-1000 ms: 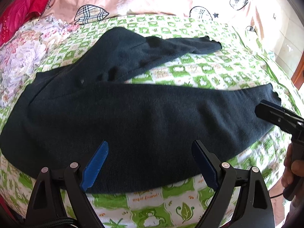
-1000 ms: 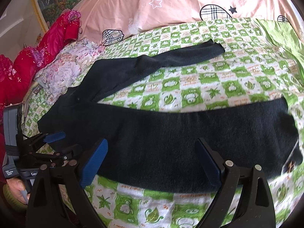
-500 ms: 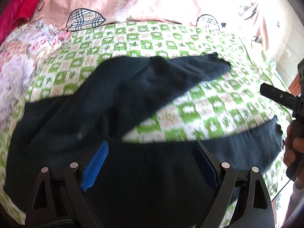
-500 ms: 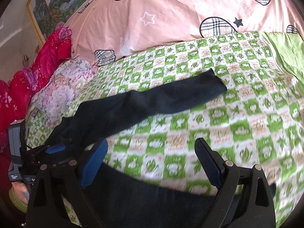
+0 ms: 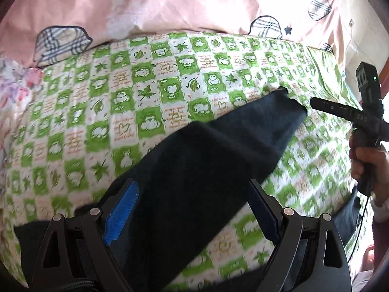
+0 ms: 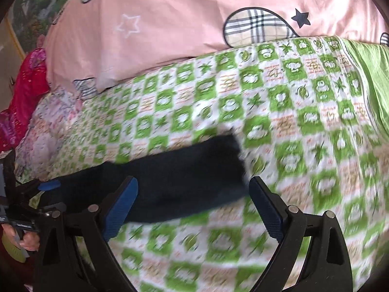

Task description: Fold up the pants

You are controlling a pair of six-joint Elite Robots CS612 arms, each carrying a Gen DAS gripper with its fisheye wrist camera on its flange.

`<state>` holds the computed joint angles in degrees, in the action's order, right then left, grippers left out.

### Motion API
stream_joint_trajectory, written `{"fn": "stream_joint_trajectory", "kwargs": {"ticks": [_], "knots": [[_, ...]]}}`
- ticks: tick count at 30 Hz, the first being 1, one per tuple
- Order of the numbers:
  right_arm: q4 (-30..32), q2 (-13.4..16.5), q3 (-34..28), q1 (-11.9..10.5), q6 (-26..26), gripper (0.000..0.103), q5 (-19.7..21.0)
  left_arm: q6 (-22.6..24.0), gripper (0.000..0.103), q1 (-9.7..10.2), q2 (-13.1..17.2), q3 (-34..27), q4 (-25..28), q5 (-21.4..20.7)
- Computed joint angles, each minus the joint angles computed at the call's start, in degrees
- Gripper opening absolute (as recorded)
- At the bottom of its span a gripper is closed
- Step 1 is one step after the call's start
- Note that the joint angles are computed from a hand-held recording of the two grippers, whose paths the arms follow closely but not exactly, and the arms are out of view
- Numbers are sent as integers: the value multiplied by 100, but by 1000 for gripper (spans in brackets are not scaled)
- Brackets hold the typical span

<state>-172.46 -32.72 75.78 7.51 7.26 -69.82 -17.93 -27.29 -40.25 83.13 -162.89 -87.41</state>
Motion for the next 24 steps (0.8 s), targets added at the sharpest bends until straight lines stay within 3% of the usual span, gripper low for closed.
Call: {"fn": "stream_joint_trajectory", "kwargs": {"ticks": [5,9,15,17,18,19,20,22,24], "knots": [[593,345,-637,-40,-142,88,42,116,90,195,393,-747,638,-438],[871,525,-938,-43,-221,86,156,327,90,254,622,-1175,1142,-389],[1103,701,-1249,11,-460,64,238,651,76,298,839,-1547,1661,-557],[1089,731,-1300,7,-422,32,303,815,61,286,880,-1618,1731,-626],[1069,737,-1309,-5,-355,22,342,854,54,286,888,-1633,1731,-696],[1040,739,-1309,-22,-264,13,426,874,37,284,902,-1667,1745,-772],[894,718,-1242,-50,-155,12,524,884,22,284,891,-1662,1740,-846],[558,636,-1053,-90,-44,11,630,901,10,255,835,-1581,1656,-730],[272,518,-810,-138,53,11,750,907,6,257,733,-1390,1426,-804]]}}
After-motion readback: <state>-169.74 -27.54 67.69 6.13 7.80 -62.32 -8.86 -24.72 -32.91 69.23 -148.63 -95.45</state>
